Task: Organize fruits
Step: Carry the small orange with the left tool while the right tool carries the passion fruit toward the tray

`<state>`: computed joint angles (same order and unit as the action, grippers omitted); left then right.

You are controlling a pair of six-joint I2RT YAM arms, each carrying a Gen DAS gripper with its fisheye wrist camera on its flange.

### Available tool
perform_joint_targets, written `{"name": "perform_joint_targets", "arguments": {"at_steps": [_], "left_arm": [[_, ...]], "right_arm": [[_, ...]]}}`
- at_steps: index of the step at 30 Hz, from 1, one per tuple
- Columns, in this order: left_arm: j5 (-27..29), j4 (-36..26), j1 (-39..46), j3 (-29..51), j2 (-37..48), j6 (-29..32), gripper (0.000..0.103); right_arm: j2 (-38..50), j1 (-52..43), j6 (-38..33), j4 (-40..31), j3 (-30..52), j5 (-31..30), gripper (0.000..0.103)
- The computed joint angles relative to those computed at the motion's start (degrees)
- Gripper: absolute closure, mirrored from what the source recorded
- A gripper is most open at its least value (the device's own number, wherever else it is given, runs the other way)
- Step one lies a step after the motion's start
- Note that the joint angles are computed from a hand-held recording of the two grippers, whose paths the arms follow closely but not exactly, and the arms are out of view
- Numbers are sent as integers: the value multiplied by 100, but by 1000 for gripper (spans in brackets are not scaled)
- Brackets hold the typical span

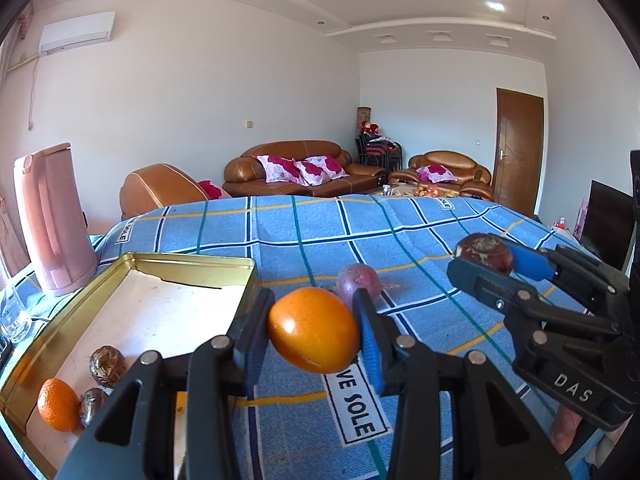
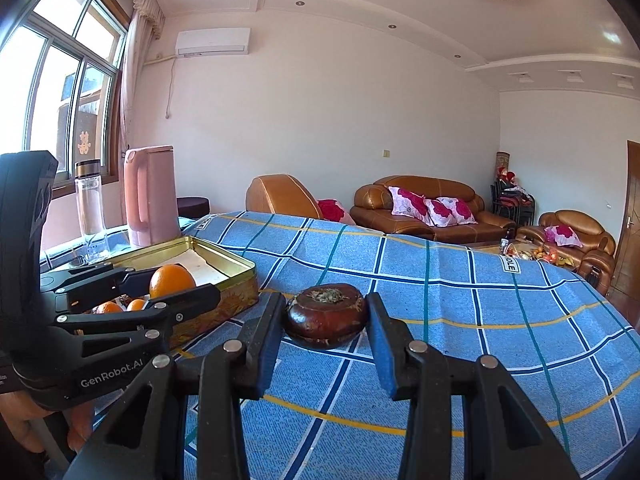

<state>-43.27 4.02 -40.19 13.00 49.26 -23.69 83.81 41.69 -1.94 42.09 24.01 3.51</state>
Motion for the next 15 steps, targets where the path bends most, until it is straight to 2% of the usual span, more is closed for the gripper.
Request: {"name": "perform_joint_targets", "arguments": {"at_steps": [15], "left_arm": [[147,-1241,275,-336,-1600,-28,61]], "right_arm": [[369,806,-65,-208,403,302,60]]}}
